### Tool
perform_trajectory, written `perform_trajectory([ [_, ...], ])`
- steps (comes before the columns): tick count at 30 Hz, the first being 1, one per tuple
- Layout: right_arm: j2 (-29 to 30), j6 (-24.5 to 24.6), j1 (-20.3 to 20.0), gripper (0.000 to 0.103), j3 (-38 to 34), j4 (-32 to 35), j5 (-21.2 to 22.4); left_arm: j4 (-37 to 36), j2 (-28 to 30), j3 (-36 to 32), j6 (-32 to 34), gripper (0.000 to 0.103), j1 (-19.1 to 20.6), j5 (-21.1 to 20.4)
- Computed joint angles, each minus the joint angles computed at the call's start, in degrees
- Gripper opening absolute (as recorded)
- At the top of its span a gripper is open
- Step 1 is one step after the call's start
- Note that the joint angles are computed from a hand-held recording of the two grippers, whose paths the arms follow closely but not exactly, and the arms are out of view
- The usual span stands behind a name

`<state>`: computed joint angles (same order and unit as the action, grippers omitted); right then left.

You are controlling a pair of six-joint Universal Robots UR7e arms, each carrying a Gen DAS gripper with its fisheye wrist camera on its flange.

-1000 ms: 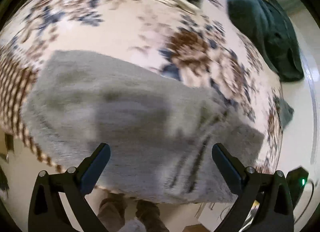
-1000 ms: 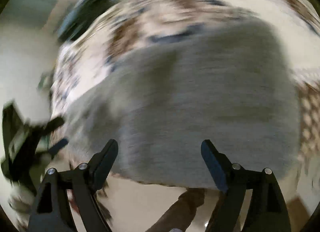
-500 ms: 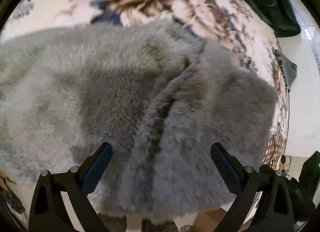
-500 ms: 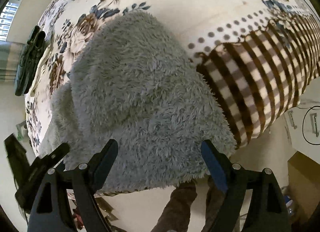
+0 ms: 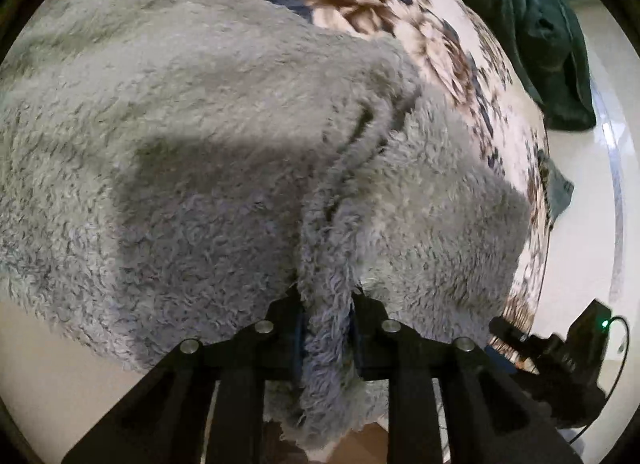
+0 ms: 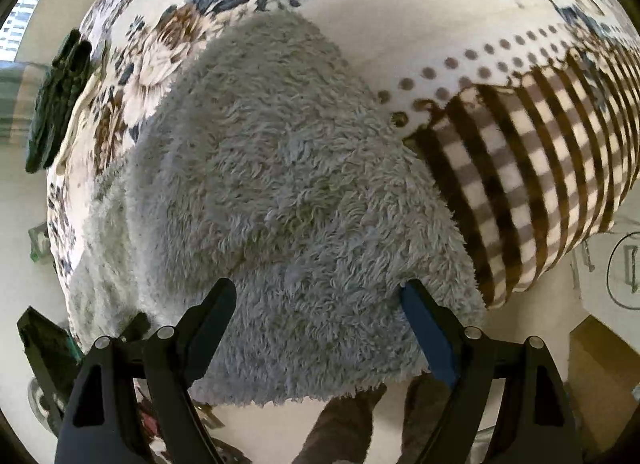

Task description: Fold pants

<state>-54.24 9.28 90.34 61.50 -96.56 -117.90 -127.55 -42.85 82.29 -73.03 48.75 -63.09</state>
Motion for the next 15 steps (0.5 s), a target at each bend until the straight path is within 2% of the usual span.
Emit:
perform_trajectory([
  [2, 0.56, -0.55, 0.59, 0.087, -0.48, 0.06, -1.03, 0.3, -0.8, 0.0, -0.81, 0.026, -0.19, -0.26],
  [3, 0.79, -1.25, 1.19, 0.087, -0.54, -0.19, -2.68, 2.13, -1.43, -0.32, -1.66, 0.03, -0.85, 1.62],
  [4, 0.87, -2.32, 1.86, 0.087, -0.14, -1.17, -4.47, 2.97, -1.88, -0.37, -1.75, 0.039, -1.31, 2.86],
  [5, 0.8, -3.41, 2.39, 0.091, 0.45, -2.34, -5.87, 3.96, -2.25, -0.8, -1.18, 0.055, -1.81, 4.13],
  [7, 0.58, -6.35, 3.85, 0.103, 2.36, -5.95, -9.73, 7.98, -2.38, -2.59, -0.21, 0.08, -2.53, 6.57],
  [11, 1.09, -10.07, 6.22, 0.103, 4.73, -9.7, -14.93, 13.25, -3.56, -3.05, 0.91, 0.081, -3.01, 9.87],
  [12, 1.39, -10.82, 6.81, 0.103, 5.39, -10.57, -16.51, 13.98, -4.49, -1.98, -0.43, 0.083, -3.12, 10.87],
  [13, 1.69, -11.36, 7.35, 0.103, 5.97, -11.18, -18.1, 14.24, -6.01, 0.0, -2.69, 0.089, -3.32, 12.28],
  [15, 2.29, -11.39, 8.23, 0.103, 6.82, -11.32, -20.35, 15.04, -8.68, 3.1, -7.65, 0.091, -3.48, 14.04],
])
